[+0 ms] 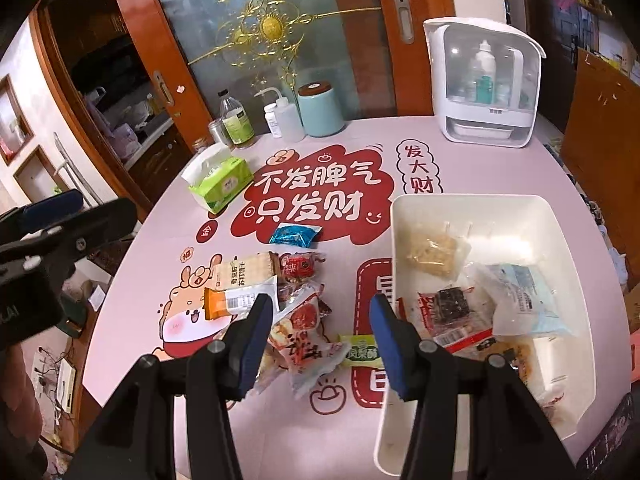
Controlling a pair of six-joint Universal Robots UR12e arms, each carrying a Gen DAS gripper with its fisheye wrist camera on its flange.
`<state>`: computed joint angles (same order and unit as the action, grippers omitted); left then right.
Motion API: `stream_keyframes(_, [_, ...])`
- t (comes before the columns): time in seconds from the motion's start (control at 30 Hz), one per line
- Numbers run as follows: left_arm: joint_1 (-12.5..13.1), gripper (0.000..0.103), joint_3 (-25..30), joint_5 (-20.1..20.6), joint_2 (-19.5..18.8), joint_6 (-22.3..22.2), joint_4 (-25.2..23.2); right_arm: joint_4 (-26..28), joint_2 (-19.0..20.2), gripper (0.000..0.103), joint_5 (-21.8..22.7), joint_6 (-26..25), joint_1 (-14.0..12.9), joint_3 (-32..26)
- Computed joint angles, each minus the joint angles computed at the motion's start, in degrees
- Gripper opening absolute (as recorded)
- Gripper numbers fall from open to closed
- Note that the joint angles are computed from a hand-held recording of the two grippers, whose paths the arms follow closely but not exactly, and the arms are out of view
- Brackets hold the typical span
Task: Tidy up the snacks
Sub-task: 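Grasp the yellow puffs bag with the left tool while the right tool grasps the printed bag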
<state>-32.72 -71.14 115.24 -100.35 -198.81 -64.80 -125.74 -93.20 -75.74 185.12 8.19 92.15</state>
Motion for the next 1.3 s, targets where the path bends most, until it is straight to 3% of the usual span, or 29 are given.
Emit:
stream_keyframes(0.33, [5.06,0.081,-5.91,-7.46,1.69,8.51,1.59,3.03,2.25,0.051,-8.21,8.35,4.3,-1.2])
stream_keyframes(0.53, [8.47,0.081,-10.13,-12.88,2.47,9.84,0.23,5.99,2.5,0.051,-11.8,12.82,5.43,-0.25])
stream_keyframes(0.77, [11.29,0.081,-14.62,-21.37,3.58,12.5,-1.17,6.19,2.62,0.051,-9.04,17.55,5.74,1.08])
stream_keyframes(0.9, [12.5,0.081,-16.3,-30.09,3.68,14.0,-2.25,4.67,3.03,0.051,-5.83,18.62,5.31,1.56])
stream_keyframes(1.0, [13.55,0.081,-17.47,-38.56,3.51,12.5,-3.91,4.06,3.88,0.052,-6.56,15.9,5.69,0.84])
stream_keyframes(1.13, [14.54,0.081,-19.18,-45.28,3.15,6.5,-4.04,6.37,6.0,0.052,-6.89,8.98,6.24,-1.51])
stream_keyframes(1.23, [15.12,0.081,-20.42,-48.69,2.99,2.37,-3.14,10.03,8.39,0.052,-5.23,2.72,6.42,-3.7])
stream_keyframes(1.3, [14.99,0.081,-20.59,-48.88,2.82,1.29,-3.02,14.07,9.97,0.052,-7.23,-0.45,7.15,-5.38])
